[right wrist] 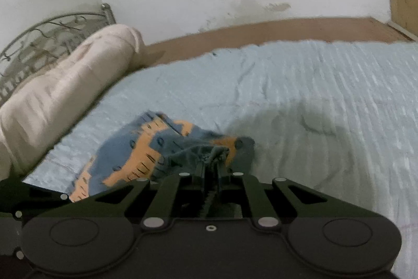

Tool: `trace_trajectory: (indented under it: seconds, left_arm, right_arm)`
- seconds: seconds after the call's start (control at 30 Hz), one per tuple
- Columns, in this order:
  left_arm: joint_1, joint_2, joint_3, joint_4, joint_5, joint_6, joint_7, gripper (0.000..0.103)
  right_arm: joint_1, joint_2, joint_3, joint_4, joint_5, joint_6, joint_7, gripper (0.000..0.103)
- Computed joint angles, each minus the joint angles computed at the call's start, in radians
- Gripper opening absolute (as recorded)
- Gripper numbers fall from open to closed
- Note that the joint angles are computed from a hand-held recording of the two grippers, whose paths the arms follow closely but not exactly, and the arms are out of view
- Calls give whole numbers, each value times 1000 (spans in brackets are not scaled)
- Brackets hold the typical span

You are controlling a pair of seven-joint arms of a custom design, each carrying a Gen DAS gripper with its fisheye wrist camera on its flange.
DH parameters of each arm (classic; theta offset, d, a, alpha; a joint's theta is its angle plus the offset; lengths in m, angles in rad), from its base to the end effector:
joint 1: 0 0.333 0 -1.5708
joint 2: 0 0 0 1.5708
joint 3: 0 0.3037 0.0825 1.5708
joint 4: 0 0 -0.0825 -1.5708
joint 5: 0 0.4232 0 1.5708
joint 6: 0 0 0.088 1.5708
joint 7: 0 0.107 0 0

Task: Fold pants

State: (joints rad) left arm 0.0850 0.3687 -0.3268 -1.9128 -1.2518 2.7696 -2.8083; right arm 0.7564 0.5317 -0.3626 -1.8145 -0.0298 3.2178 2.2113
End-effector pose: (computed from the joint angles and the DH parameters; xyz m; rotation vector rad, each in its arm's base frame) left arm 0.6621 -0.1101 0.3048 -0.7240 2.4292 -1.0566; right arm 0.6534 0.3114 0.3344 -1.5400 1.6714 -0.4783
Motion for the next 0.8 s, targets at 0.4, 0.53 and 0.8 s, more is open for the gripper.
trace_trajectory:
  seconds: [0.4, 0.53, 0.8]
  left_arm:
    - [24, -22, 50, 54, -85, 11, -202, 96]
    - [-57, 84, 90, 172, 14, 267, -370, 103]
    - [-322, 226, 457, 269, 533, 215, -1015, 102]
  right_arm:
    - [415, 110, -453, 19, -79, -118, 247, 76]
    - [448, 174, -495, 106, -139, -213, 308, 89]
    - [411, 186, -421, 193, -260, -405, 307, 96]
